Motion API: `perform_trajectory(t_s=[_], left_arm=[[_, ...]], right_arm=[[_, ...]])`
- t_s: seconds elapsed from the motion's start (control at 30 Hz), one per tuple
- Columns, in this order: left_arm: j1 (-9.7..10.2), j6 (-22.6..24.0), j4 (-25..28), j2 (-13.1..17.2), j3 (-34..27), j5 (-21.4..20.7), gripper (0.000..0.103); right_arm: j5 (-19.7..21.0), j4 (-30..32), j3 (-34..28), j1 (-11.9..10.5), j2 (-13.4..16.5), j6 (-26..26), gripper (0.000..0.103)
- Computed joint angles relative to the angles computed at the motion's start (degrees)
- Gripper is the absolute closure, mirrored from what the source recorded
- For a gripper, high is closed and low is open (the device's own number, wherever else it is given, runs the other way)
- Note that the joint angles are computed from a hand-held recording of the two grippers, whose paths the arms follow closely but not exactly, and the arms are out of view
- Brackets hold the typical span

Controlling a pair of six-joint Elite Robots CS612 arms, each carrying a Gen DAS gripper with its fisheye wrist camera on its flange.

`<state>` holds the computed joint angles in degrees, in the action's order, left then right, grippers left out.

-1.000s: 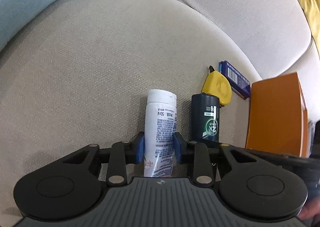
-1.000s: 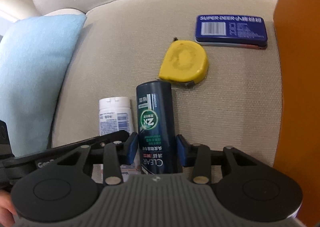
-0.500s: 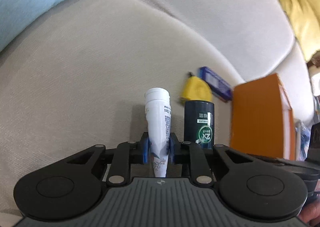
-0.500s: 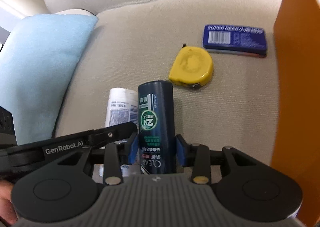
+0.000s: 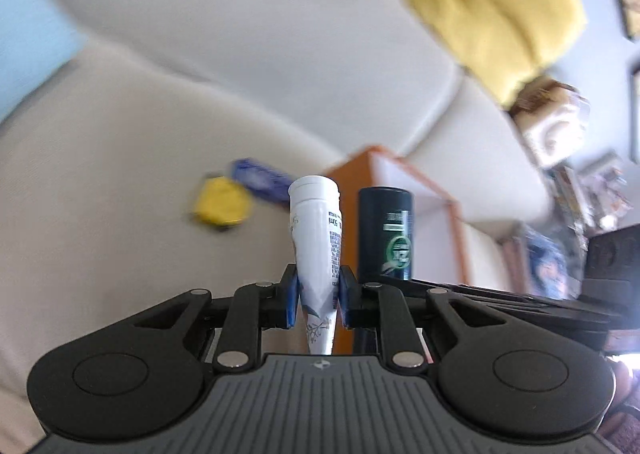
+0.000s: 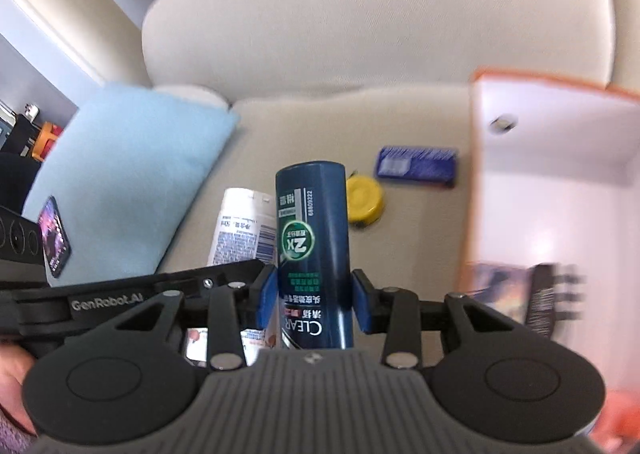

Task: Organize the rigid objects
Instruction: 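Carry the white tube and CLEAR bottle with both grippers into the orange box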

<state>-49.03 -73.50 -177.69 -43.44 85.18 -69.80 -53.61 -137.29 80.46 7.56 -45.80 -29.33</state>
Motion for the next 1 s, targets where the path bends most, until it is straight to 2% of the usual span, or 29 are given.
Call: perform_trajectory(t_s=[0.1,0.23,0.4,0.57,0.7,1.0], left_arm=[[0.28,4.70,-0.32,2.33,-5.61,-2.42,0.081],[0.59,9.52,2.71,6.49,-13.94,-5.73,0.081],[1.25,11.73,10.73,12.21,-24.55,-10.20,0.081],[1.49,10.36,18.33,15.84,-31.06,-12.59,0.081],[1.58,10.06,22.68,17.55,-34.16,-13.50,0.081],[2.46,9.41,26.48,20.85,-38.93,-17.14,0.081]], right_arm=[[-0.94,-1.55,-0.11,-1.87,-0.94,-0.22,0.062],[-4.40,-2.91,-1.69,-4.27,-0.60,0.83,0.062],[-8.70,-2.40,-5.23,-6.21,2.19,1.65,0.062],[-13.85,-1.84,-7.98,-5.94,5.43,-1.11,0.062],[-17.49,0.52,-10.07,-5.38,7.24,-1.74,0.062],[-25.00,-1.47,-10.07,-3.56,7.98,-8.62,0.066]])
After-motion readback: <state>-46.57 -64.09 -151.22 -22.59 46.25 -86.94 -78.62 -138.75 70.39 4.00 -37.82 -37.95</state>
